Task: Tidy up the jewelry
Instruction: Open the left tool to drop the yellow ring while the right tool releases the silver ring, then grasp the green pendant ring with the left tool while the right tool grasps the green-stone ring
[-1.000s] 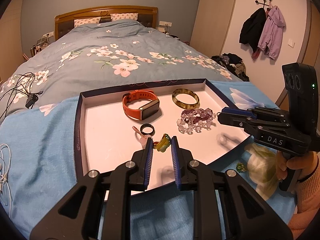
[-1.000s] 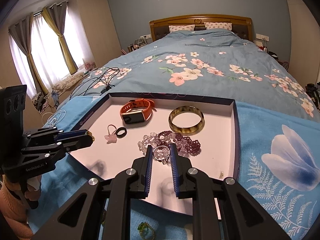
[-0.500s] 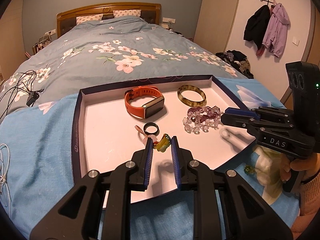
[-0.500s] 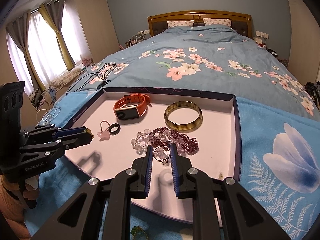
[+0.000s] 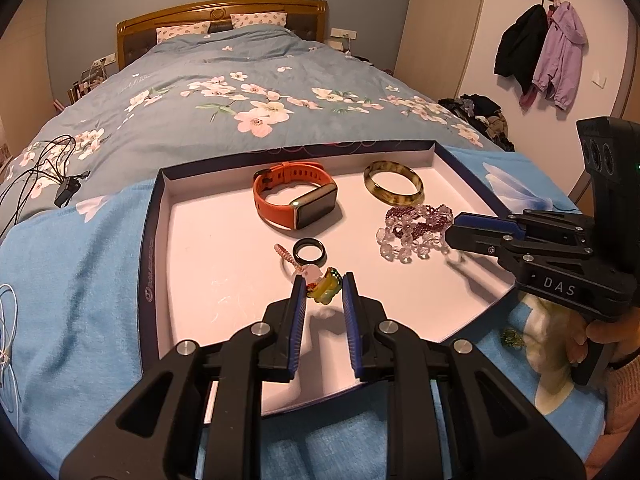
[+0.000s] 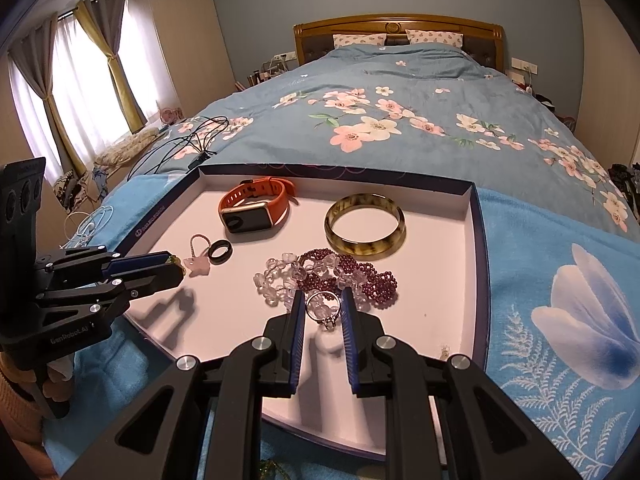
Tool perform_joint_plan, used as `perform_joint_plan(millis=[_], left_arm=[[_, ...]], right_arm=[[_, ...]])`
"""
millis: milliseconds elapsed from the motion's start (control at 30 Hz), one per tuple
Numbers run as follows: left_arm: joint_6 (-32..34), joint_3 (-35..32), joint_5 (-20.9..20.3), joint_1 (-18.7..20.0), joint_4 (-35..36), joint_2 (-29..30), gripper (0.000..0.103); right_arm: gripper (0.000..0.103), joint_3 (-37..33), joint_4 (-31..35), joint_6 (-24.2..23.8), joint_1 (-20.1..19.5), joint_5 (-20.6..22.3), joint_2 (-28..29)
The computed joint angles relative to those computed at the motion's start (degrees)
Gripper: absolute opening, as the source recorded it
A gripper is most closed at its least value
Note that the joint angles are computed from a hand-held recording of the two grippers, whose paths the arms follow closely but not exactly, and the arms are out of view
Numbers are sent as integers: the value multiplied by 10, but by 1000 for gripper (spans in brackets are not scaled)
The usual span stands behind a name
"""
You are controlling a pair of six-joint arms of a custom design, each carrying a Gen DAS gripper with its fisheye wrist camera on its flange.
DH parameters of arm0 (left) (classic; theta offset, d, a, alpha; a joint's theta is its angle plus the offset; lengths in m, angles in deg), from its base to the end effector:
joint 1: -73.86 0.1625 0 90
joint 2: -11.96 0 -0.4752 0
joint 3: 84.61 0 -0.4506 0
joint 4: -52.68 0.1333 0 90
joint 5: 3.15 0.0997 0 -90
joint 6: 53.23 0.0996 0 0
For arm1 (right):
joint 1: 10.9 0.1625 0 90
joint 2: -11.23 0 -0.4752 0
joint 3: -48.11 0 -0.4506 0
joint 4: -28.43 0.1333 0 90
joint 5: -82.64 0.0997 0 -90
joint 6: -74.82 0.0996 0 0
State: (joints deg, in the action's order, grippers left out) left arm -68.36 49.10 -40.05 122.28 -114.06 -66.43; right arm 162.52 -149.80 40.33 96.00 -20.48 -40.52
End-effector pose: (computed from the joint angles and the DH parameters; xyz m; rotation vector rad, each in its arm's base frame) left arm -0.1504 -0.4904 0.2382 0.3179 2.3131 -0.9385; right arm 0.2899 -0.5734 0.0909 1.1454 -2.5486 0.5773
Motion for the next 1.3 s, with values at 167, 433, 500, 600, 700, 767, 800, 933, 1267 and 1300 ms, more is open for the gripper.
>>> perform_joint_plan(millis=[167,433,500,600,700,767,800,933,1267,1300], left_arm=[[-3,-2,1,4,3,4,19],[-6,-5,2,7,7,9,20],[-1,-4,5,5,-1,10,20],[5,0,11,1,-16,10,26],[12,5,16,-5,-28,8,30],[15,9,25,-11,-32,7,35],[19,10,29,-13,-36,7,37],[23,18,40,-26,-41,2,43],[-2,46,55,-68,-21,-32,62],[-4,52,53,-74,-19,-38,64]], right_arm=[[16,-3,2,0,1,-2,2],[16,-5,1,2,1,-4,5],[16,-5,-1,3,1,-4,5],[16,-1,-4,4,0,1,2],[17,3,-5,3,-1,6,-3],[18,6,-7,3,-1,10,-8],[20,9,-8,3,-1,12,-11],[28,21,-17,-1,-1,22,-24],[42,64,-29,-14,-3,44,-65],[43,69,-30,-15,-4,47,-70]])
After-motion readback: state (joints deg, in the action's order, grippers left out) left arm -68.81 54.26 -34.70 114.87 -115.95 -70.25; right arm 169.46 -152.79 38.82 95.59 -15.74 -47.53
